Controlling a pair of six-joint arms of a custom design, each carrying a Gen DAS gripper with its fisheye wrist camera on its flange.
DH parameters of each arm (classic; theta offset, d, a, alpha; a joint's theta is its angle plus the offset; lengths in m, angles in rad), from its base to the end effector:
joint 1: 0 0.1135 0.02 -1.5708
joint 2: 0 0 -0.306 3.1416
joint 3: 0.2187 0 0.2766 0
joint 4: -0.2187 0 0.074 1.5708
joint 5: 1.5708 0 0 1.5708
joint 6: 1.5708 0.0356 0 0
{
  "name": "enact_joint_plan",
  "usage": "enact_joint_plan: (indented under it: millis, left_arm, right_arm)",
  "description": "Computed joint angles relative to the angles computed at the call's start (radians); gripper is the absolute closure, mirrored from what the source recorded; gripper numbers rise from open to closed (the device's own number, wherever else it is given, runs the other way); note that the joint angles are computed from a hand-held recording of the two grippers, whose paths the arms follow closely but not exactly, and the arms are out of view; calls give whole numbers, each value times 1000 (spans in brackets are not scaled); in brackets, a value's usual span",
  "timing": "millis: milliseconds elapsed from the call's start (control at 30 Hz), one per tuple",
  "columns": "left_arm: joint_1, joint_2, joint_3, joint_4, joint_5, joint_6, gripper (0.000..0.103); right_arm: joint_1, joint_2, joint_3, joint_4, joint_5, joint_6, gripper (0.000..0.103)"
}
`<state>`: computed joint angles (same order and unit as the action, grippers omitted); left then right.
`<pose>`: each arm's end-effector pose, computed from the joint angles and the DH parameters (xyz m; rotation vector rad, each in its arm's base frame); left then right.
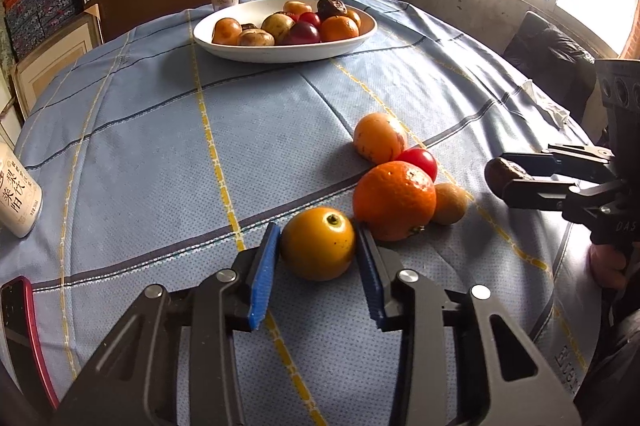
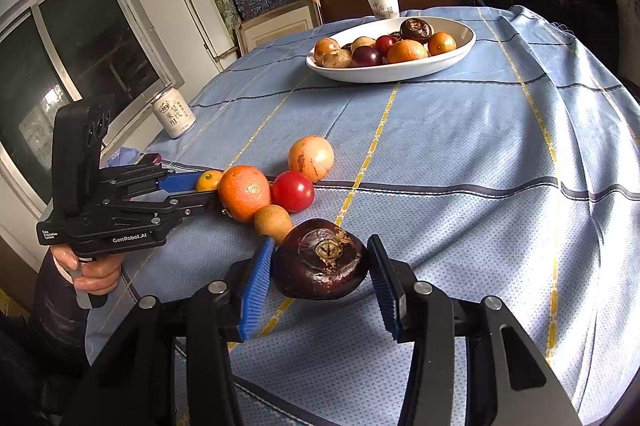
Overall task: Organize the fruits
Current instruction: 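Close the left gripper on a yellow-orange citrus fruit, then carry the citrus and mangosteen over the plate and release both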
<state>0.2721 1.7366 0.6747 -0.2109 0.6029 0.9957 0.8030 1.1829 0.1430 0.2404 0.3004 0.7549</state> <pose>0.2797 0.0571 0.1100 1.0026 2.3167 -0.4075 0.1243 0.1136 0.1169 0.0882 2.3621 0.4188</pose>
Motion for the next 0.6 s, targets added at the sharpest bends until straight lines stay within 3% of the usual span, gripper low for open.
enact_joint_plan:
  millis: [333, 400, 500, 600]
  left_arm:
    - [27, -6, 49, -89, 36, -12, 65]
    - [25, -19, 79, -133, 42, -12, 65]
    - [4, -44, 141, -196, 56, -39, 65]
    - [-50, -60, 222, -200, 61, -151, 65]
  right_arm:
    - [-11, -61, 7, -60, 0, -1, 55]
    - [-58, -104, 27, -102, -59, -54, 55]
    - [-124, -155, 109, -227, -64, -170, 55]
    - [-284, -165, 195, -265, -173, -287, 55]
